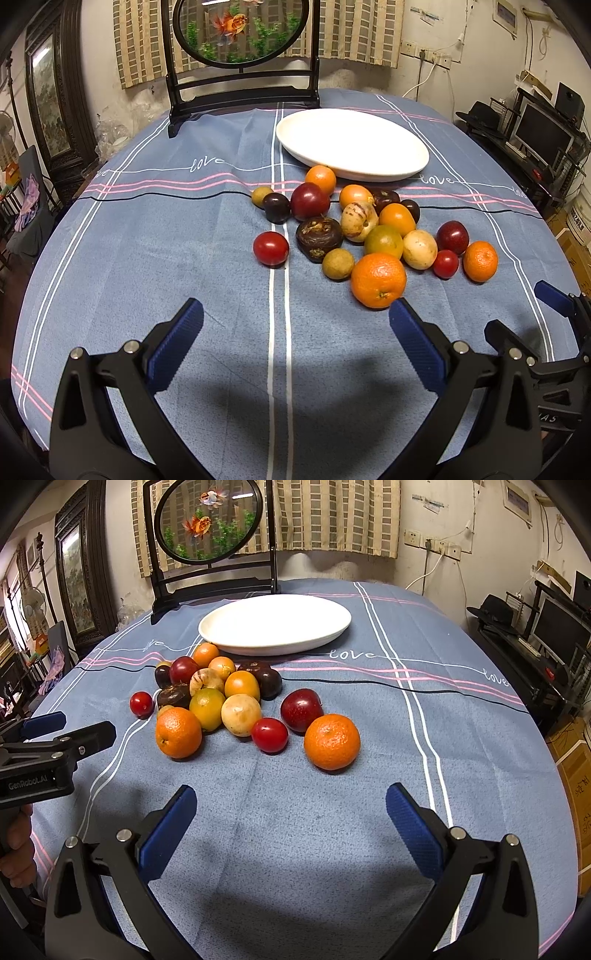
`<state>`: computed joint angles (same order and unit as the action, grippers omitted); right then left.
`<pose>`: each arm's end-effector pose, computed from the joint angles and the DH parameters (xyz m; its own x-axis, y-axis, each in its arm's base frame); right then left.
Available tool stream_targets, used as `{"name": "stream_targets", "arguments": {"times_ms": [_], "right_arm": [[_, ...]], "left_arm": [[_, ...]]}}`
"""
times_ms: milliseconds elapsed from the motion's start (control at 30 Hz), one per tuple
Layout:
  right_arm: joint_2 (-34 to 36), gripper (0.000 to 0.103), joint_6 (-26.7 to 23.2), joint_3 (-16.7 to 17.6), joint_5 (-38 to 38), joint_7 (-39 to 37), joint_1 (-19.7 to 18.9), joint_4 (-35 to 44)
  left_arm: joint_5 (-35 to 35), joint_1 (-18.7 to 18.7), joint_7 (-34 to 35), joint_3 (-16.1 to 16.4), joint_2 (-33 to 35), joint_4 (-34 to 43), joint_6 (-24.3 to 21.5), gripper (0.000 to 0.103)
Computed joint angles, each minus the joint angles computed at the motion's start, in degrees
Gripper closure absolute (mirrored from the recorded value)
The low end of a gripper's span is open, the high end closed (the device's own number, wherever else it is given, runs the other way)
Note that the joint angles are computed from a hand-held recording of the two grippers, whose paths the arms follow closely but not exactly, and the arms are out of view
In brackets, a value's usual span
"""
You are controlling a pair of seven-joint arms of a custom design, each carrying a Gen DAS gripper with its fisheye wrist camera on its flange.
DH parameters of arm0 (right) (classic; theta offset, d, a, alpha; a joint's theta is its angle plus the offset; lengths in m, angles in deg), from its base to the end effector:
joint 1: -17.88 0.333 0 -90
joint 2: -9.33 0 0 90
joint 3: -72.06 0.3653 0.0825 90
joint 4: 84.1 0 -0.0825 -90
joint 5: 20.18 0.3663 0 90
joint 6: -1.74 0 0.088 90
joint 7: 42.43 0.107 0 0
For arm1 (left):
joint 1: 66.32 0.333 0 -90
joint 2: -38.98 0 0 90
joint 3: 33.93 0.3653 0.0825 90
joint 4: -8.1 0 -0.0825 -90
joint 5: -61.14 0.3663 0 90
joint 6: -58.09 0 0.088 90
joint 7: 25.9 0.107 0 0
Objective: Organize fruits
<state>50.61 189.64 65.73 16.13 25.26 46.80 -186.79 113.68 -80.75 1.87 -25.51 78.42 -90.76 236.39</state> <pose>0.6713 0.2309 0.2844 0.1898 -0.9813 -0.0318 -0.7173 -0.1165 -0.6870 0.6970 -0.1614 0.2943 0.0049 -1.0000 0.0009 -0.7494 -0.0043 -0.6621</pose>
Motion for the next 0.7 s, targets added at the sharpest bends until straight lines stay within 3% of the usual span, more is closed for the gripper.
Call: {"name": "stream_targets", "arguments": {"times_ms": [533, 700], "right_arm": [[-0.08, 0.001, -0.19, -0.54, -0.22, 0.37, 0.41, -0.05], [-0.24, 0.001, -0.16, -0.58, -0.56, 0.25, -0.05, -0.24]], "left_arm": [[-0.27, -0.03, 0.27, -0.07, -0.06, -0.06, -0.04, 0.002], [-2.22, 2.20, 3.70, -3.85, 0.88, 1.19, -1.91, 0.002]]}}
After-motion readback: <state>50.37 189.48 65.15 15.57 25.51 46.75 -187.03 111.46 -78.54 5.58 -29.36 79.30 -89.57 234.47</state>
